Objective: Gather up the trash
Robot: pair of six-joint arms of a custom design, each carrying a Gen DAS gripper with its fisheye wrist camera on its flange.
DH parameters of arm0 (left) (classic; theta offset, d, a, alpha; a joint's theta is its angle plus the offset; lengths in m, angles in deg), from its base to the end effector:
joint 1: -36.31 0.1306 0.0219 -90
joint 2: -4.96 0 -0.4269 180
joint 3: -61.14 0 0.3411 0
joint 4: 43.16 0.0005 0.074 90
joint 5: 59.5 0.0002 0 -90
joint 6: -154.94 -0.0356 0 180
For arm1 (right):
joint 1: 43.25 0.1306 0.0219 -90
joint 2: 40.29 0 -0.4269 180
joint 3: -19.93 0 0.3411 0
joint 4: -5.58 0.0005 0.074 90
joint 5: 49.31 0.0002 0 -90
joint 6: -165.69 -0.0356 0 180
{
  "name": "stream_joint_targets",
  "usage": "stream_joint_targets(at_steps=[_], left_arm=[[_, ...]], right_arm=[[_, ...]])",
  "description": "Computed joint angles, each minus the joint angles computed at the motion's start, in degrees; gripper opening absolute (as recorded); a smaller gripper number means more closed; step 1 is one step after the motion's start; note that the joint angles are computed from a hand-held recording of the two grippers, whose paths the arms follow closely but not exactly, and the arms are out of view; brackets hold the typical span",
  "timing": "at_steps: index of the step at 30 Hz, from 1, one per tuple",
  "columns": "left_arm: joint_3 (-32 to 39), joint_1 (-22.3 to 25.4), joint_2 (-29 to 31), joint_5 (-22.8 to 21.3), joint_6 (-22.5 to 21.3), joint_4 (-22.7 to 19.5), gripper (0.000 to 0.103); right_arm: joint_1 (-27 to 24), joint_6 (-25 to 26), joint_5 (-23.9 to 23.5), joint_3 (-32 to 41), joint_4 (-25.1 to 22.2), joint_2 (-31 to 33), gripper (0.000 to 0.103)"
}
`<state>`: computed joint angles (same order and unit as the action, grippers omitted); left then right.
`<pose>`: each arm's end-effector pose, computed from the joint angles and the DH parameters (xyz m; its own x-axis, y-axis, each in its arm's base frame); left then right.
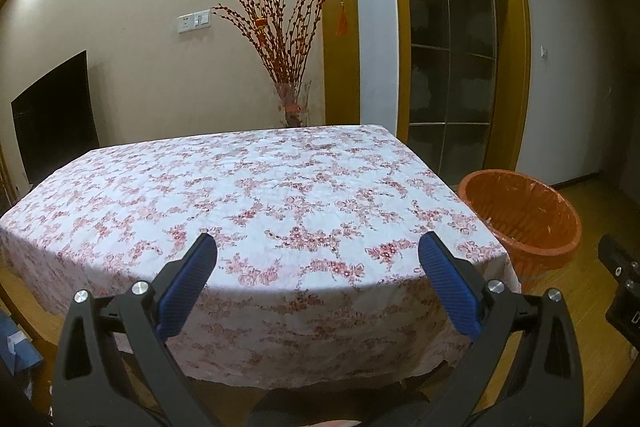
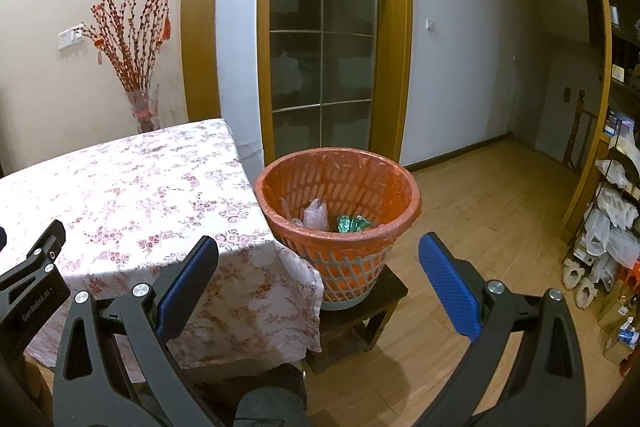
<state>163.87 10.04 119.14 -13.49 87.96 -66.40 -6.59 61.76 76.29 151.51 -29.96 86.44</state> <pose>0.5603 -0.2495 0.3955 -0.3940 -0.1193 -0.9113 -0.3778 0.9249 0.0423 0.5786 0.4042 0.4489 -0.4176 -0.0668 -0.9062 0.0171 0.9965 -0.0814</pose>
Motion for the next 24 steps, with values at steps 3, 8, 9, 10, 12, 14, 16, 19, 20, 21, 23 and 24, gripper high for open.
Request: stream_joint_targets(at_steps=[3,8,9,10,12,14,16,19,20,21,23,24], left_arm=[[-0.07,-0.21,-0.07,-0.25,0.21,-0.28,0.099],[-0.19,-0.18,-0.14,-0.19,0.21,-0.33,0.099],[-0.20,-0.09,-0.10,0.00,0.14,-0.24,0.099],[-0.24,-0.10,-0.10,0.05,0.23,-0.29,0.099],[-0.21,-0.21,-0.07,-0.04,0.48,-0.50,0.099],[-0.27,-0.24,-0.09,-0.07,0.65,-0.54,0.099],[-0.21,-0.25,-0.07,-0.09,0.65,-0.57,0.099],[-0.36,-0.24,-0.13,-0.10,0.60,-0.39,0.099],[-0.31,-0.21,-0.12,-0.07,0.57,-0.43,0.099],[-0.33,-0.21,-0.14,-0.04,0.58,-0.35,0.099],[-0.38,-0.23,-0.22,-0.02,0.61,-0.20,0.099],[-0.43,-0.25,-0.25,-0.02,0.61,-0.08,0.099]], right_arm=[[-0.02,-0.18,-0.06,-0.23,-0.11,-0.11,0.099],[0.00,-0.27,-0.14,-0.34,-0.27,-0.16,0.099],[-0.01,-0.30,-0.20,-0.30,-0.40,-0.13,0.099],[0.00,-0.37,-0.23,-0.38,-0.45,-0.14,0.099],[0.02,-0.49,-0.27,-0.50,-0.55,-0.15,0.099],[0.06,-0.56,-0.29,-0.64,-0.57,-0.16,0.099],[0.06,-0.59,-0.36,-0.56,-0.74,-0.14,0.099],[0.06,-0.65,-0.43,-0.31,-0.97,-0.03,0.099],[0.06,-0.64,-0.44,-0.25,-1.00,-0.01,0.099],[0.05,-0.66,-0.46,-0.21,-1.05,0.01,0.099],[0.05,-0.63,-0.49,-0.22,-1.06,0.00,0.099],[0.07,-0.63,-0.50,-0.27,-1.07,-0.04,0.099]])
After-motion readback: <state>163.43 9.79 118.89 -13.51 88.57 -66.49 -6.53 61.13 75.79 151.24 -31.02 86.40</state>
